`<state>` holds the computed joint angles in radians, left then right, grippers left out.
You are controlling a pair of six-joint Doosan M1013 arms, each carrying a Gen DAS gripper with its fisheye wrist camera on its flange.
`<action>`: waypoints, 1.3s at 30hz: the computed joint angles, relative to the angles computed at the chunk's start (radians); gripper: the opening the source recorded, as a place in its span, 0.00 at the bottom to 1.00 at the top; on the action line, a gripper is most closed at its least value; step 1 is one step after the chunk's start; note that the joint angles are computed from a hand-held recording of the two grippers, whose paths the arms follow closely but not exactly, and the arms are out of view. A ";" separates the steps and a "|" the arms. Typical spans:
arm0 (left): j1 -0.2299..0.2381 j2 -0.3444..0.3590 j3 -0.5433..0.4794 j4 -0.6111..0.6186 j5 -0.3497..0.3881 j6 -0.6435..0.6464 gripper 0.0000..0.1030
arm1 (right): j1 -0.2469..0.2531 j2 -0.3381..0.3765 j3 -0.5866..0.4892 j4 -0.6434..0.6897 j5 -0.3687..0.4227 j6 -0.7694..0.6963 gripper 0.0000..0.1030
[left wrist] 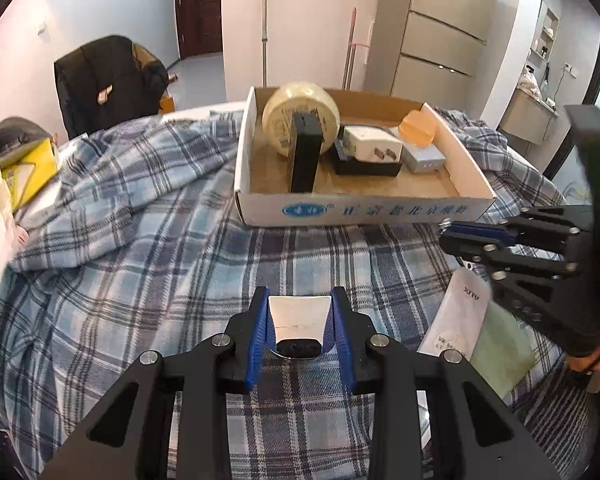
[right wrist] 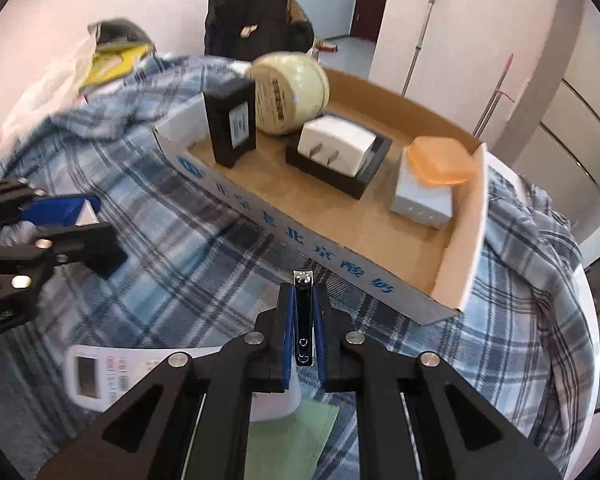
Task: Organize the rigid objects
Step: 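Carry the white object and nail clipper over the cardboard tray with both grippers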
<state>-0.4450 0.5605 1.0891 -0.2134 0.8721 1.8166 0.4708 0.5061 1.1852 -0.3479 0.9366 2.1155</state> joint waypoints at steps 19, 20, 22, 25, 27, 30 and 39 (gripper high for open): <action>0.003 -0.055 -0.032 -0.076 -0.083 0.065 0.32 | 0.010 -0.087 -0.008 -0.192 -0.117 0.277 0.08; 0.000 -0.046 -0.056 -0.069 -0.080 0.056 0.32 | 0.009 -0.076 -0.034 -0.200 -0.105 0.289 0.08; -0.009 -0.024 -0.115 -0.028 -0.074 0.013 0.32 | 0.003 -0.060 -0.072 -0.190 -0.102 0.306 0.08; -0.018 0.021 -0.214 0.033 -0.054 -0.057 0.32 | -0.014 -0.059 -0.081 -0.151 -0.171 0.343 0.08; -0.026 0.058 -0.286 0.118 -0.035 -0.163 0.32 | -0.023 -0.066 -0.068 -0.155 -0.232 0.388 0.08; -0.027 0.138 -0.428 0.132 0.073 -0.212 0.32 | -0.029 -0.065 -0.065 -0.201 -0.247 0.462 0.08; -0.012 0.256 -0.561 0.109 0.215 -0.243 0.32 | -0.068 -0.051 -0.018 -0.112 -0.248 0.416 0.08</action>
<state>-0.4572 0.8164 0.5284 -0.1047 1.0870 1.5738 0.4026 0.4551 1.1669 -0.4603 0.6889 2.5311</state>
